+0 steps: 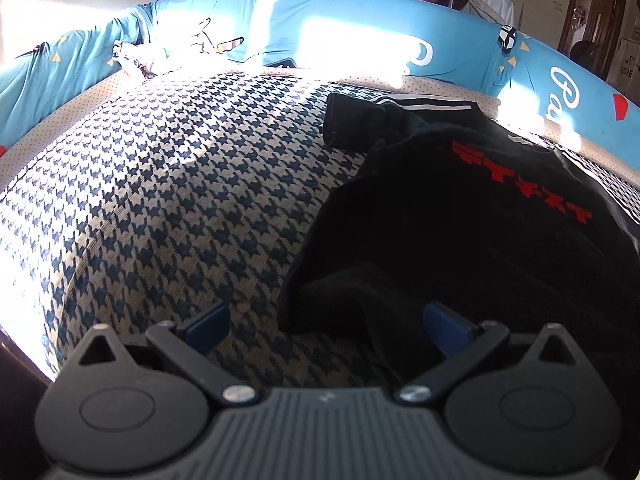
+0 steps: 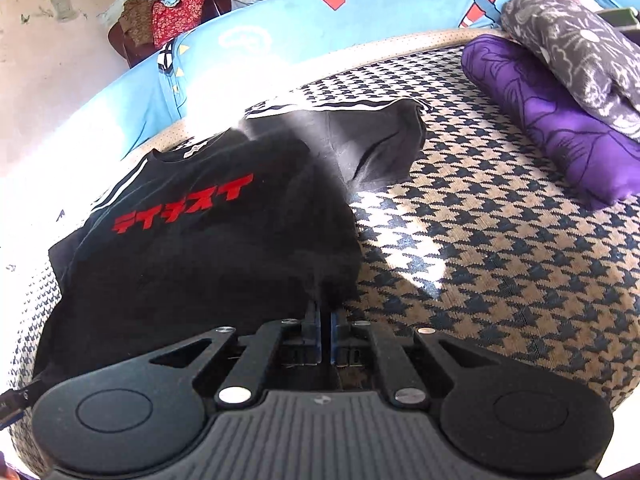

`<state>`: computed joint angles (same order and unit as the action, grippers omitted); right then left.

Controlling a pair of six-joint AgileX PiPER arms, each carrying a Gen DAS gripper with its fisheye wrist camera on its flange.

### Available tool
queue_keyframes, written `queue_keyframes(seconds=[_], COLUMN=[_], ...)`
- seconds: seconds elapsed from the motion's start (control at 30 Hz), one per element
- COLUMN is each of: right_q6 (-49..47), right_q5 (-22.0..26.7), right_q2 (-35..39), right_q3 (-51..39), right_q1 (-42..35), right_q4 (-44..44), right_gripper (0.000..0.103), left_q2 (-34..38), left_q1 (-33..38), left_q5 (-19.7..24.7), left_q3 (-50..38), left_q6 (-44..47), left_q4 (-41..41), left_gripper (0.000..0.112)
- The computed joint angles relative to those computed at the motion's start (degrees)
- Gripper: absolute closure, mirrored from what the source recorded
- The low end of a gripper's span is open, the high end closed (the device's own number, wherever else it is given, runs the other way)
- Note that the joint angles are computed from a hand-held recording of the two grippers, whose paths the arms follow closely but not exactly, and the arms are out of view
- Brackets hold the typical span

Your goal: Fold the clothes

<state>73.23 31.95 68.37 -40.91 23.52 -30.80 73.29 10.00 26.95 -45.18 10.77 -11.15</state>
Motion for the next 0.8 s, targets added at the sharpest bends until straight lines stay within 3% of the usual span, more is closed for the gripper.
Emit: queue_keyframes(seconds=[0.07,0.23,0.37,0.57,0.8], right_q6=[-2.4,7.7,9.2,9.3,3.4], right_q5=[0.1,7.2,9.8,8.9,5.0], right_q2=[-1.3,-3.1,-2.5,-1.4,0.7], right_q3=[0.5,1.1,0.7,0.1,-0.6], right_q1=[-1.3,5.3,10.7,17.6,24.2], right_q4=[2.9,-7.9,-11.9,-15.4,-10.4], right_gripper=[0.097,0.088,0.087,0.083,0.077], left_q2=[-0.4,-1.0,-1.3,-1.2,-0.8], left_q1=[0.1,0.4,1.2,3.3,5.2], left_q5=[0.2,0.5,0.2,-0.1,0.7], left_q3=[0.3,0.8,1.1,1.2,1.0], left_q6=[0.4,1.1,2.0,4.8,7.8], left_q4=[-0.4,-1.2,-2.4,-6.2,-9.9], left_gripper=[0.009,0.009,0.009,0.009,0.009])
